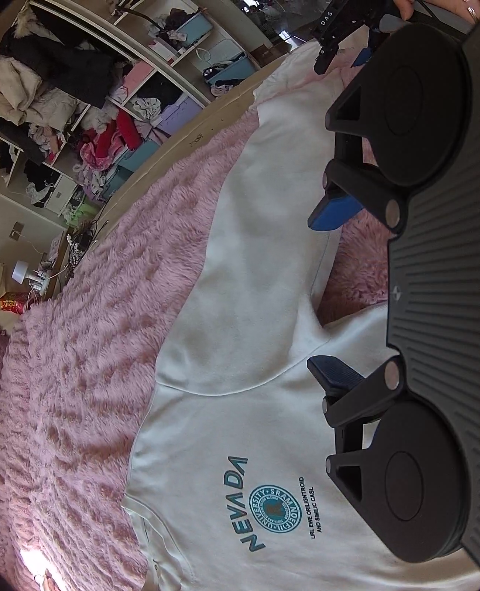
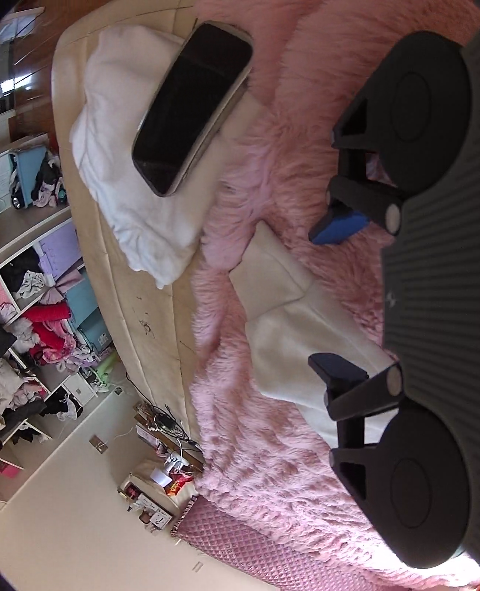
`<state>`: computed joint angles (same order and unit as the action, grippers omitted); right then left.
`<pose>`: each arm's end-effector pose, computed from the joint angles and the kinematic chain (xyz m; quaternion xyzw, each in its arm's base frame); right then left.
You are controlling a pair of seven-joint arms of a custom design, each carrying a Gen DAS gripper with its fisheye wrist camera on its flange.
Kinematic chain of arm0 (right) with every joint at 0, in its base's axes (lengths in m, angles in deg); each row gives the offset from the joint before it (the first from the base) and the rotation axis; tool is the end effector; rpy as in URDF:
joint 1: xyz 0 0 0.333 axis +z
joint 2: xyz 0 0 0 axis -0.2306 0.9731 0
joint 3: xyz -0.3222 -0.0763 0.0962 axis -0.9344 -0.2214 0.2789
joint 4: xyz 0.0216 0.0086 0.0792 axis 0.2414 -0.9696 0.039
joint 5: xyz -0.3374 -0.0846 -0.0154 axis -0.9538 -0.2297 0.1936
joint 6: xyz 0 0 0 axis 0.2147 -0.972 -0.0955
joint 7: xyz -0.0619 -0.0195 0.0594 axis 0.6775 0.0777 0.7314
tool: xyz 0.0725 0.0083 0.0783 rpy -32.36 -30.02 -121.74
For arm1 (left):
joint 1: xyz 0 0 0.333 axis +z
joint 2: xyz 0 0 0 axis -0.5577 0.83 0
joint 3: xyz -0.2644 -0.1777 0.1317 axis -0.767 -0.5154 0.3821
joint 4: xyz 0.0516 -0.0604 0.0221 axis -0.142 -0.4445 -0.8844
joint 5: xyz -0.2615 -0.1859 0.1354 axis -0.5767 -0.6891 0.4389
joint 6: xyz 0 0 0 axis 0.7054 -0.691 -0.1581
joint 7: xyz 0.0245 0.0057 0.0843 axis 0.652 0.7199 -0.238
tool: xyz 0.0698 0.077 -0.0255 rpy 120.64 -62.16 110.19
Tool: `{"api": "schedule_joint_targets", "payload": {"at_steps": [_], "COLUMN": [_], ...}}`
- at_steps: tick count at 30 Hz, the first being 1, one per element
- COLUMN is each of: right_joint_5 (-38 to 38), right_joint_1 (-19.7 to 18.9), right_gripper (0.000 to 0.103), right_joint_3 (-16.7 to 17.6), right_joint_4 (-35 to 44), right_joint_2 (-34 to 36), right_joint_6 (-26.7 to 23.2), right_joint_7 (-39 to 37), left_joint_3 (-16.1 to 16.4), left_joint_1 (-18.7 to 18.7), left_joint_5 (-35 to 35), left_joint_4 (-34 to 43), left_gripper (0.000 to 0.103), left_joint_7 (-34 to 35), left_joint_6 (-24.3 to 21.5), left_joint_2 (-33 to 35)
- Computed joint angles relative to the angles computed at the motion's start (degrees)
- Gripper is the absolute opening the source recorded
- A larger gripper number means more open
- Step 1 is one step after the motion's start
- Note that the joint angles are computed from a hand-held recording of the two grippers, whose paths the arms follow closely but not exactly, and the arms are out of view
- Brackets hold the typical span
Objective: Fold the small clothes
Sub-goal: 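Move the right tool to the sleeve cuff and close on it, then carry the gripped sleeve with the right tool across the sweatshirt body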
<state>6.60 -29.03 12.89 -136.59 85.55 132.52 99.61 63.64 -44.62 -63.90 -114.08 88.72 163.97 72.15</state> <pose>0.5570 -0.0103 0.4288 -0.3480 0.8438 -0.1406 0.3835 0.5118 -0.1952 0.4761 -0.7111 0.6018 -0.3422 0.1227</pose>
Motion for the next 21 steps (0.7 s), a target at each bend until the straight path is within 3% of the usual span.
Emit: {"api": "schedule_joint_targets", "payload": {"at_steps": [4,6,7,9,11,13,15,17,21], "right_joint_5": [-2.25,-5.38,-6.34,-7.49,-7.7,-8.3,-10.55,-11.44,-15.39], "right_joint_1": [-3.42,-7.64,-8.1,-7.41,-4.27,-2.78,-4.47,-3.48,-2.83], "right_gripper": [0.063,0.063,0.062,0.049,0.028,0.02,0.019,0.019,0.018], "right_joint_3": [2.71,6.49,6.78,5.84,2.44,0.62,1.39,-0.02,-1.21], "right_joint_4": [1.6,2.71,3.31,4.44,4.74,4.53,3.44,3.28,4.04], "right_joint_2": [3.78,6.23,7.0,7.96,7.56,7.25,6.52,6.41,6.49], "right_joint_6": [4.34,6.5,6.71,6.68,6.18,6.64,7.95,9.68,13.93], "right_joint_7": [3.45,7.42,8.57,10.02,10.0,10.35,11.83,13.18,16.64], "left_joint_3": [-0.35,0.03,0.51,0.9,1.03,1.8,3.16,3.24,1.32], "left_joint_1": [-0.53,-1.09,-1.6,-1.94,-2.05,-2.87,-4.14,-4.32,-2.68], "left_joint_5": [-0.83,-0.2,0.52,0.98,1.08,2.5,5.08,6.08,4.17], "left_joint_4": [1.76,2.23,2.57,2.65,2.64,3.01,3.26,3.92,4.01], "left_gripper": [0.09,0.09,0.09,0.09,0.09,0.091,0.091,0.092,0.092], "left_joint_7": [1.22,0.93,0.28,-0.37,-0.72,-1.42,-2.94,-3.62,-2.23], "left_joint_6": [-0.82,-1.22,-1.33,-1.39,-1.09,-0.96,-1.37,-2.17,-2.65], "left_joint_2": [2.37,3.12,3.55,3.91,4.22,4.62,4.64,4.94,4.7]}}
